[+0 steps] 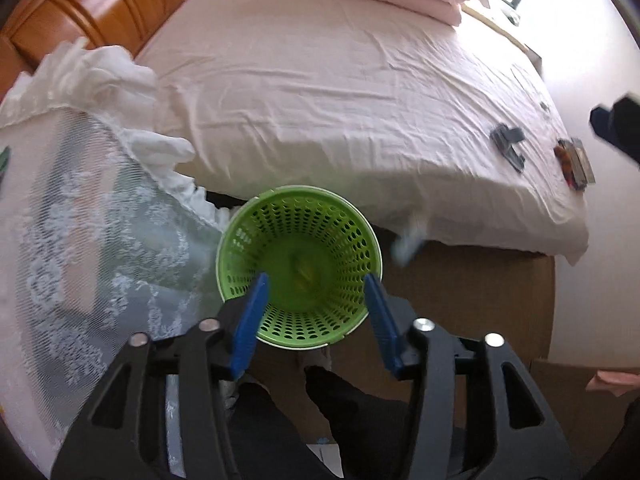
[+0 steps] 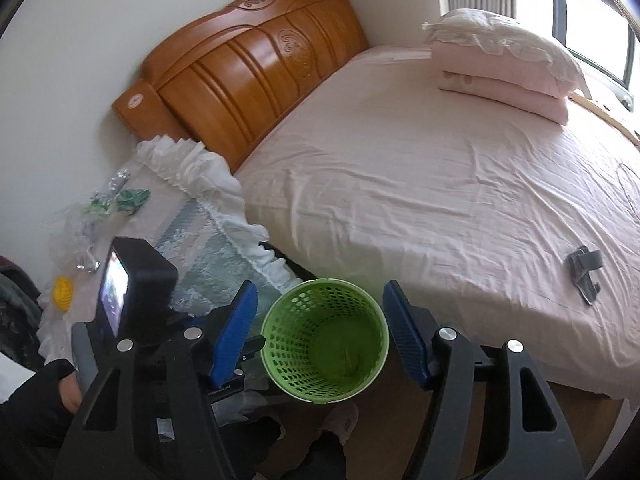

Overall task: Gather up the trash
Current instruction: 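Carry both items over the green wastebasket and open both tools to drop them, then move both open tools back over the trash on the bed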

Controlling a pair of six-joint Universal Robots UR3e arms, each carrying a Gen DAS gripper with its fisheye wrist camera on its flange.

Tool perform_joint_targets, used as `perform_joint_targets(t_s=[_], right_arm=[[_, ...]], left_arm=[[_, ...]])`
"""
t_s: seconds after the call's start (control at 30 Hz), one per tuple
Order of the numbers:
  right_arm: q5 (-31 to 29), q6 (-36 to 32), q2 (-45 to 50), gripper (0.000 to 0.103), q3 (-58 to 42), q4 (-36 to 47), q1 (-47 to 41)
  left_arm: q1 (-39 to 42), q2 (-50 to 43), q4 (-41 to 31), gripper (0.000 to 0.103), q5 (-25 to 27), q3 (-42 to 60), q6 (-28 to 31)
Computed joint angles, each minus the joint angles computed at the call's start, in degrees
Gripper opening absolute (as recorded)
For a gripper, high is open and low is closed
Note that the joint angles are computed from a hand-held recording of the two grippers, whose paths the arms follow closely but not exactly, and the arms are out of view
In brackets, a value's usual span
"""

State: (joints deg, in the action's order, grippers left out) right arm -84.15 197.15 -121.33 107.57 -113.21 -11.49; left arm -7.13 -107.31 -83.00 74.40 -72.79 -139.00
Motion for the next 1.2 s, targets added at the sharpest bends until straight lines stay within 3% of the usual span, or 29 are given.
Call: perform_joint_targets(t_s=[0.2,0.27,0.3,0.37,0.4,0.73,0.97,1.2], right_arm=[[-0.78,2.03,1.78,0.068,-2.48,-0.28,2.78],[-3.48,3.75,4.0,0.081,-5.14,-0.49,5.74],[-5.45,4.87,5.34,0.091,-6.76,-0.66,7.5],[-8.29,6.56,8.31,0.097,-10.3,-1.44,10.9],[-8.95,6.96,9.62,0.101,-11.95,-1.47,11.99],[-17.72,9.15,30.82,0.101,-39.15,3.33,24.83],[-17.38,10.21,40.6,0.101,-50.65,4.93,28.04],[-14.75,8.37,52.77,0.101,-66.0,7.31,31.06]], left_arm=[[4.8,4.75,-1.69,0.071,-2.62,0.86,-0.29],[8.09,7.37,-3.42,0.086,-5.12,1.78,0.0],[10.34,9.03,-3.98,0.087,-6.7,2.28,0.25],[13.92,10.63,-6.36,0.095,-9.1,4.56,1.35],[15.36,11.15,-7.2,0.095,-9.96,5.62,1.56],[33.73,10.77,-14.41,0.095,-17.06,18.73,1.24],[40.7,7.87,-15.3,0.095,-18.26,22.75,1.28],[45.42,5.25,-10.73,0.095,-16.69,23.69,-0.89]])
